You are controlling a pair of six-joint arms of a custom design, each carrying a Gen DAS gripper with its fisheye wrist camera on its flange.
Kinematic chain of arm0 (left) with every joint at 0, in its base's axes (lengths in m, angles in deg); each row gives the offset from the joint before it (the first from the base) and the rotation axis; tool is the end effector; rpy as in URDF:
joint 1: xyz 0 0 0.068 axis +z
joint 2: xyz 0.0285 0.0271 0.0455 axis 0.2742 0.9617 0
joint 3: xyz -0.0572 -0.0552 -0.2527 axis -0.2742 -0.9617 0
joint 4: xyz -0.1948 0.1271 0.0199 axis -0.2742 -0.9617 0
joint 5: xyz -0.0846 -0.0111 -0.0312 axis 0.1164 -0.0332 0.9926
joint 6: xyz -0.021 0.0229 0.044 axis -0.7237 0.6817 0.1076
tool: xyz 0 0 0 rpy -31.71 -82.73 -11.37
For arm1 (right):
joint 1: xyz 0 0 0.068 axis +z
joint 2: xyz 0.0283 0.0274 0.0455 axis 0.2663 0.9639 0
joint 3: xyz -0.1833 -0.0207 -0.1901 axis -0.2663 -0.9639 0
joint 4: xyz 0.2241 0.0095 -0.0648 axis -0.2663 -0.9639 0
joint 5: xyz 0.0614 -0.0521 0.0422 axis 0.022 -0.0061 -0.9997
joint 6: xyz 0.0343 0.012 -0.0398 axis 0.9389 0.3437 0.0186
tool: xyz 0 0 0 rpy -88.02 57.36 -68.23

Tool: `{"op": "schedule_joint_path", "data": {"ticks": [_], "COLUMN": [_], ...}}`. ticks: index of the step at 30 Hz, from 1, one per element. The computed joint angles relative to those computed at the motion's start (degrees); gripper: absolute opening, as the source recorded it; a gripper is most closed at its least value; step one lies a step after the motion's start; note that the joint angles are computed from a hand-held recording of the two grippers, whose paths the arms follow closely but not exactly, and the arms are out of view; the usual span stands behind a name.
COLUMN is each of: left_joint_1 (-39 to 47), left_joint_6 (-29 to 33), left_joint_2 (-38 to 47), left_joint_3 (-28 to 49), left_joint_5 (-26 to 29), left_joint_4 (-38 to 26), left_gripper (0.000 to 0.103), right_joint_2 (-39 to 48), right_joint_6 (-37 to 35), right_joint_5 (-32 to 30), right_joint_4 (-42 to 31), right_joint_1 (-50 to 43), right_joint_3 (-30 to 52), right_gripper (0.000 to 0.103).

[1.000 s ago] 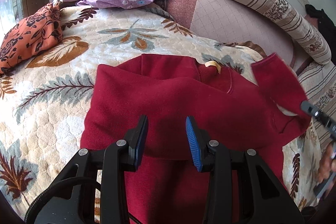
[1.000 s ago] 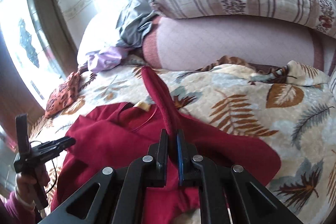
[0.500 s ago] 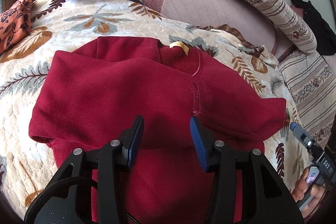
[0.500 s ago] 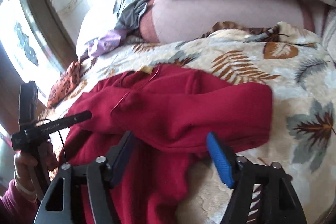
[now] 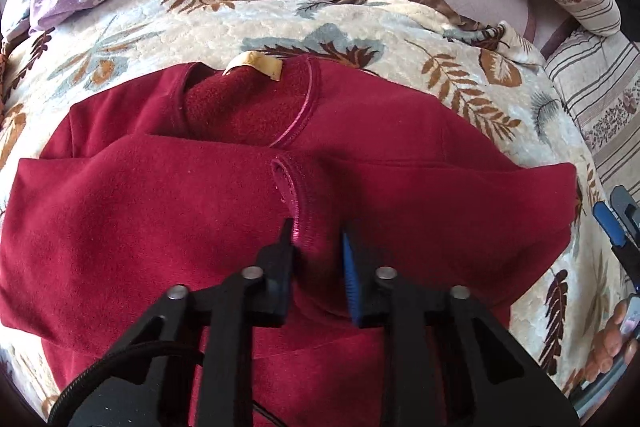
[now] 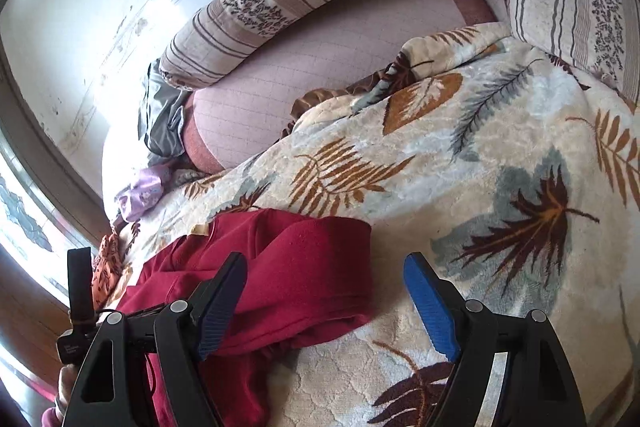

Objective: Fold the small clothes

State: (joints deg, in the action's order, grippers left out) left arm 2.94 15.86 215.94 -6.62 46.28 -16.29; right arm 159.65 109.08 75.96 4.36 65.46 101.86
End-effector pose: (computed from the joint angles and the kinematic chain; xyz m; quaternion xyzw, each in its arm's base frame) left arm 0.3822 -0.0999 0.0316 0.2789 0.9237 -0.1556 0.2116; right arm 0.1688 0.1657 0.0563 0.3177 0.8364 0.1276 0.4281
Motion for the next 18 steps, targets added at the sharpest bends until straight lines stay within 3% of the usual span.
{"op": "schedule_joint_path", "data": {"ticks": [4,10,14,18], "left_joint_1": [1.3,11.3,18.3,23.0], "left_joint_6": [0.6,0.1,0.7,-0.5], "left_joint_2": [-6.5,-14.1,-10.7,-1.8], "left_joint_3": [-4.4,-3.5,-2.5,4.9], "left_joint_5": [2.3,7.1,5.6,8.6], "left_joint_4": [2.9,-0.8,0.2,-4.7], "left_gripper": [0.011,0.01,0.01,0.01], "right_joint_2": [-1.1,1.5,3.5,7.4], "right_joint_6": [2.1,2.9,-1.0,-6.3], "right_joint_5": [1.2,-1.0,-3.3,-7.3], "right_joint_4": [-1.7,1.7,0.0,-2.1], "right_joint_1": [-0.5,-1.0,-1.0,-0.3], "right_joint_3": [-1.0,-1.1,2.7,8.7], "right_gripper": [0.079,0.079,0.079,0.078]}}
